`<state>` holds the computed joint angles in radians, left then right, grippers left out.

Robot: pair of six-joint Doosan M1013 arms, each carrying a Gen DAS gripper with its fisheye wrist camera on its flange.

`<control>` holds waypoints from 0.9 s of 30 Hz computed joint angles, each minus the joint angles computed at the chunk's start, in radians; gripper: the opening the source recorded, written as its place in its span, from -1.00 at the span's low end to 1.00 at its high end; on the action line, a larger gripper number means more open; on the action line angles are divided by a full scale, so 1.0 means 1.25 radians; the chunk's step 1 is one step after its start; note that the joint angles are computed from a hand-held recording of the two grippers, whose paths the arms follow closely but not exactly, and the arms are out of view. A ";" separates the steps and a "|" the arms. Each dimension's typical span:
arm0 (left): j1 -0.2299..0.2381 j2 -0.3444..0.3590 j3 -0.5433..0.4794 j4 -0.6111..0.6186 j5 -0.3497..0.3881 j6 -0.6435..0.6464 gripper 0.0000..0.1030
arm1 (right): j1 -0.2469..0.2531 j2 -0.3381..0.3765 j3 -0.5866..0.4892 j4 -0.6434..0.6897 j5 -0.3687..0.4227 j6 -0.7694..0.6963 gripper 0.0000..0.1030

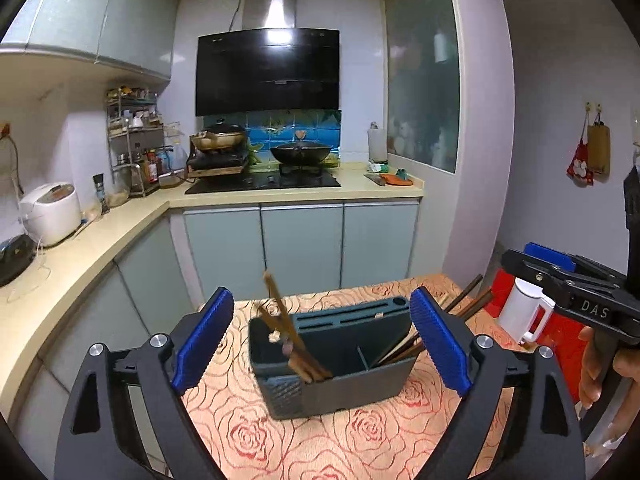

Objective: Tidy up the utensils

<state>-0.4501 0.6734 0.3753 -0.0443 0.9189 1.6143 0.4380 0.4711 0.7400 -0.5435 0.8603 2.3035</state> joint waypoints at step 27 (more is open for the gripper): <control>-0.050 -0.259 0.570 0.451 -0.320 -0.367 0.86 | 0.134 -0.092 0.283 -0.400 -0.027 0.291 0.87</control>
